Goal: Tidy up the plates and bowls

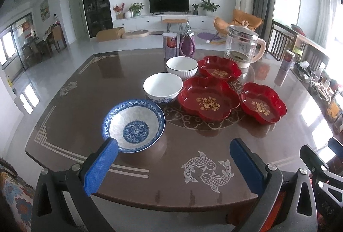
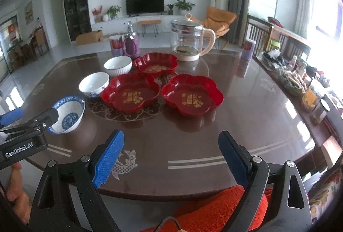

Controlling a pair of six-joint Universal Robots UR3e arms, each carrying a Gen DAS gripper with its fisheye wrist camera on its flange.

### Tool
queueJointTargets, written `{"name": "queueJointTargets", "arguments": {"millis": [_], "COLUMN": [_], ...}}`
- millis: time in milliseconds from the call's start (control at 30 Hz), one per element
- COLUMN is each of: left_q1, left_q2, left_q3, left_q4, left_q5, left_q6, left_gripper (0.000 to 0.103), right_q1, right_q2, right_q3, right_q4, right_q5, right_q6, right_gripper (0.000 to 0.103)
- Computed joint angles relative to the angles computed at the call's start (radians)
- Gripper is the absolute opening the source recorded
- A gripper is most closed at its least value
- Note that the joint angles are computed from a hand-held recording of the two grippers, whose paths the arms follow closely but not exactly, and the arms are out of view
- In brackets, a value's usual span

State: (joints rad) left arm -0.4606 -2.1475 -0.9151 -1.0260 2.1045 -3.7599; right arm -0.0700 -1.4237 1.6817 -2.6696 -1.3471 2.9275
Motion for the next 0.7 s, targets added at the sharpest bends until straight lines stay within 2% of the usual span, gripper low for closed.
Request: {"name": "queueJointTargets", "arguments": {"millis": [500, 700], "left_q1": [-0.004, -0.015], "left_q2": [0.01, -0.023], "left_q3": [-0.029, 0.025], "left_q4": [0.019, -0.038], "left_q5": [0.009, 0.045], "left_q6": [0.016, 0.024], "left_gripper": [0.103, 0.103], "right_q1": [-0.005, -0.009], "right_q2": [-0.003, -0.011], "right_q3": [-0.01, -0.004], "right_q4": [0.015, 0.016], "right_q5": [-0.007, -0.007], "right_q6": [0.005, 0.003], "right_gripper": [0.092, 0.092]}}
